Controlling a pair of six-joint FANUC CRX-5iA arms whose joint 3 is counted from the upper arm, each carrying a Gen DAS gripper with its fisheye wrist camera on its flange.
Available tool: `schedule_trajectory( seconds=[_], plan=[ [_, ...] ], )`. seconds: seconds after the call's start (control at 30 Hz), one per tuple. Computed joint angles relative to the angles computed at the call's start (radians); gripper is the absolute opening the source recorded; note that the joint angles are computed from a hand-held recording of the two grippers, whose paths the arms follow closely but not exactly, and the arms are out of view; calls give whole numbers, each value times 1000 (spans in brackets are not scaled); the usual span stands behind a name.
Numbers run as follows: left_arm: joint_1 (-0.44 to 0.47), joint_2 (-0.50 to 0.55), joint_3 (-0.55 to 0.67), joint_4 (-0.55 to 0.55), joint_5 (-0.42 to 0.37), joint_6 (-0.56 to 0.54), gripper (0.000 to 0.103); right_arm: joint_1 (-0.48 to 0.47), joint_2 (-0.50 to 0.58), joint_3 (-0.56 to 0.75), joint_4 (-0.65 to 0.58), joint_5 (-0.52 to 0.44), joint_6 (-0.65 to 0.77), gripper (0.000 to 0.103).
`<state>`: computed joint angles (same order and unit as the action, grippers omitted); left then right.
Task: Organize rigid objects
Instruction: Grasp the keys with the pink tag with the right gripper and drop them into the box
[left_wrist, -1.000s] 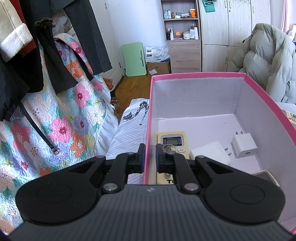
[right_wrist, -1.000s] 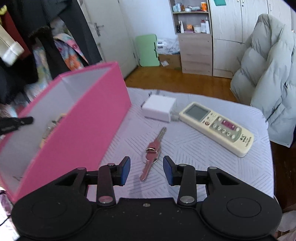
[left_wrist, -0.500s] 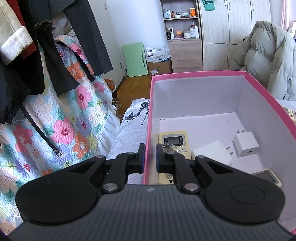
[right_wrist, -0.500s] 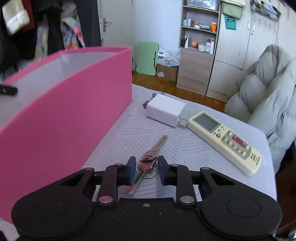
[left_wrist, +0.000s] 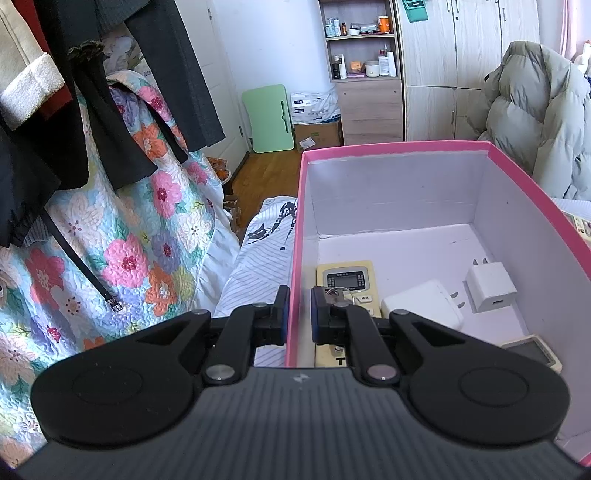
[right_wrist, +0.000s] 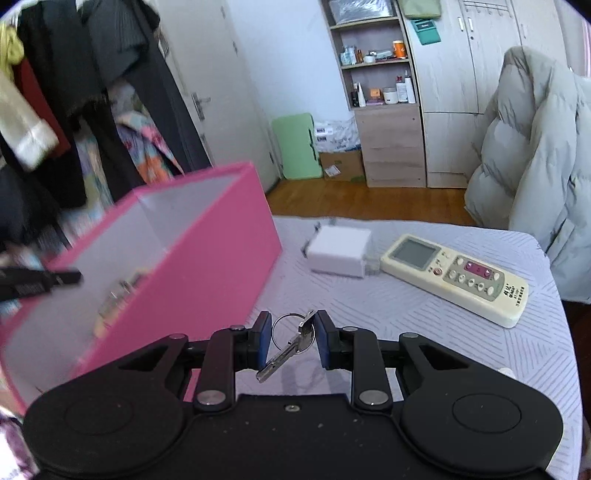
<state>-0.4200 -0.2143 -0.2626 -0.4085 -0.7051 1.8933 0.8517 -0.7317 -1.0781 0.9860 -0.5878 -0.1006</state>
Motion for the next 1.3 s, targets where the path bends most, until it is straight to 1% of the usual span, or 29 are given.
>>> schedule_trajectory(
  seconds=[0.17,0.3,0.33,0.37,0.43,0.47,0.5,0.6,0.63,0.67,0.73,0.77,0.87,1.03,1.07,1.1,1.17,1.23,1.3],
  plan=[
    [-5,2,2,-5,-2,7,9,-21,-57,-3,81,43,-39,30],
    [-2,1,0,-1,0,1,9,-17,-70,19,174,47,-54,30],
    [-4,2,2,-3,-1,5,9,-29,-69,25,204,74,-55,30],
    [-3,2,2,-3,-1,5,9,-59,-68,26,243,122,-68,30],
    [-4,2,2,-4,-1,8,9,-204,-62,8,424,318,-149,30],
    [-4,2,2,-4,-1,9,9,-248,-48,14,486,385,-166,30],
    [-3,2,2,-3,0,9,9,-258,-30,23,500,410,-162,30],
    [-5,4,3,-4,0,11,9,-257,35,55,477,451,-119,30],
    [-4,4,2,-3,1,9,9,-267,63,65,486,468,-112,30],
    [-3,3,2,-1,3,7,9,-258,83,74,471,466,-86,30],
    [-4,5,3,-4,2,9,9,-206,126,99,381,440,9,30],
    [-4,5,2,-1,4,7,9,-178,148,115,310,421,77,30],
    [-2,7,-1,3,12,6,9,-100,215,164,177,333,231,30],
    [-6,7,-3,1,16,12,9,-12,295,279,-150,247,591,30],
    [-6,7,-3,-1,16,17,9,3,306,308,-211,218,650,30],
    [-8,7,-4,-4,19,23,9,22,333,365,-316,162,736,30],
    [-9,8,-5,-5,22,27,9,35,372,438,-421,87,822,30],
    [-7,4,-9,-1,24,26,9,29,411,485,-468,59,892,30],
    [-7,4,-10,-1,25,24,9,21,450,537,-542,16,961,30]
  ],
)
